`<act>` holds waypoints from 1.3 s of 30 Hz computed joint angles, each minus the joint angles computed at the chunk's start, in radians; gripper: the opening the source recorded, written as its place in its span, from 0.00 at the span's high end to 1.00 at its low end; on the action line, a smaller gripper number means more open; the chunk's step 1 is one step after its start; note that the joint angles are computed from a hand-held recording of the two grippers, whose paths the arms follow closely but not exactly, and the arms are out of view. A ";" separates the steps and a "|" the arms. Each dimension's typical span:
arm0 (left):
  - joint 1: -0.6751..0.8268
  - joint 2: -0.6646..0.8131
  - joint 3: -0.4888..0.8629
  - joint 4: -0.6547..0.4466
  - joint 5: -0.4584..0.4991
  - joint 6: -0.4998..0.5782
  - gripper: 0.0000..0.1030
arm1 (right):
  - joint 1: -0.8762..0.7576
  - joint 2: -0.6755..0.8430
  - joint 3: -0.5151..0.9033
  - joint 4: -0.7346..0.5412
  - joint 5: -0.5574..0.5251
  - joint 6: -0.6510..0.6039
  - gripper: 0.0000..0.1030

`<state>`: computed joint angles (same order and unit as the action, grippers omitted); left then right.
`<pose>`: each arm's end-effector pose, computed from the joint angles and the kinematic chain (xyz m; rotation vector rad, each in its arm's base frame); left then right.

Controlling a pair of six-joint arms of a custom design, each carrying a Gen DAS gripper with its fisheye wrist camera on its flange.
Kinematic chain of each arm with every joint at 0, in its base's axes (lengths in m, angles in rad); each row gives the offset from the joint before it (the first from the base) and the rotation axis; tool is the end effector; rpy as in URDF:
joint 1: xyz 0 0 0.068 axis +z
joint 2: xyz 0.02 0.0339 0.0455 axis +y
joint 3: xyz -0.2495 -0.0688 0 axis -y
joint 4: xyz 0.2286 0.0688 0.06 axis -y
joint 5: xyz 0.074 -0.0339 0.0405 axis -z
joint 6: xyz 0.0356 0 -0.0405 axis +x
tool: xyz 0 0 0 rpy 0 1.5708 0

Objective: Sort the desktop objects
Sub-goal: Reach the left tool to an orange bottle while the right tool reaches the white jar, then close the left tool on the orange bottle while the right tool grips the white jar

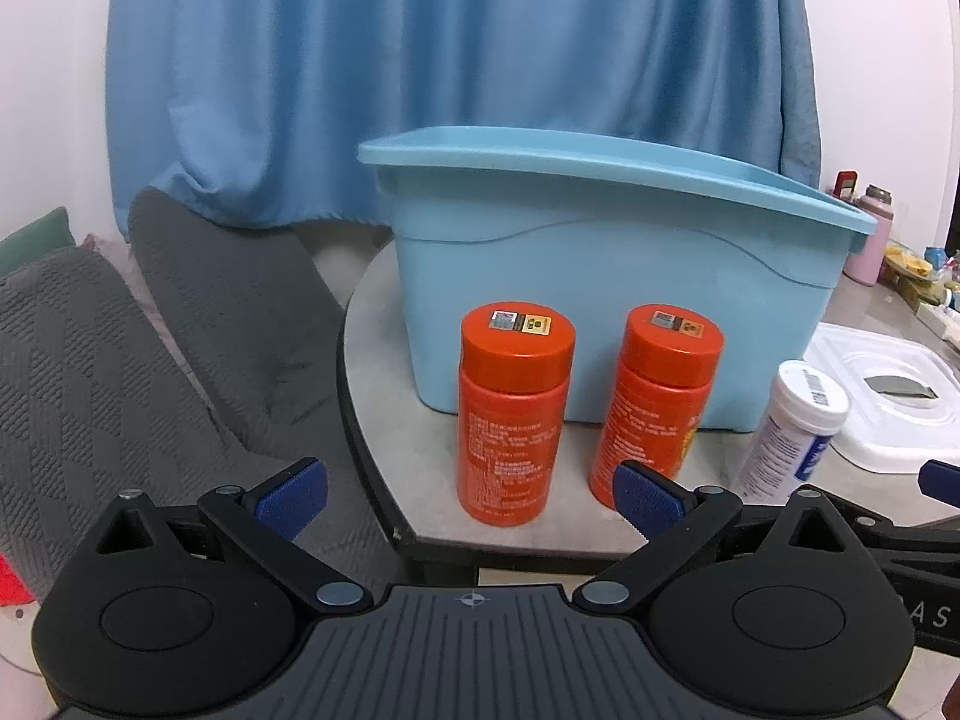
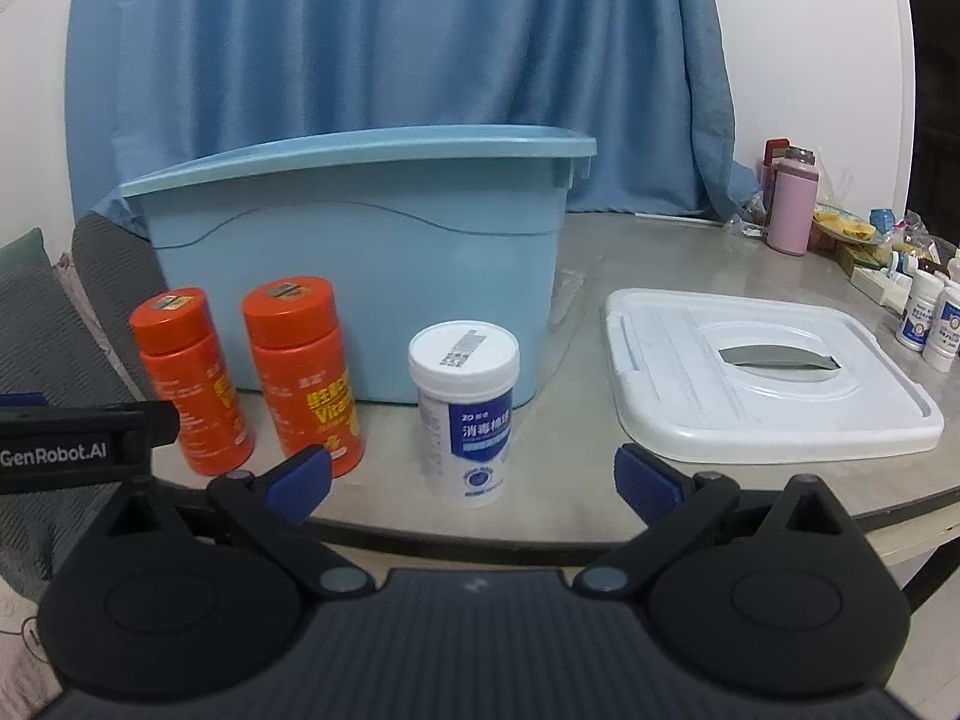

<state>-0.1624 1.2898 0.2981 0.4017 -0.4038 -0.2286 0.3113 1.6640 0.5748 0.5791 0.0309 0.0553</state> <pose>0.2143 -0.0209 0.1353 -0.2992 2.0932 0.2041 0.2839 0.0902 0.1336 -0.2476 2.0715 0.1913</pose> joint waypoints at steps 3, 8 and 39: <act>0.023 0.070 0.013 0.063 0.020 0.020 0.01 | -0.002 0.050 0.029 0.024 -0.003 0.003 0.02; 0.064 0.186 0.046 0.156 0.061 0.055 0.02 | 0.004 0.137 0.088 0.057 0.007 -0.002 0.02; -0.026 0.083 0.168 -0.162 0.015 -0.021 0.52 | -0.050 0.031 0.160 -0.184 -0.084 -0.064 0.56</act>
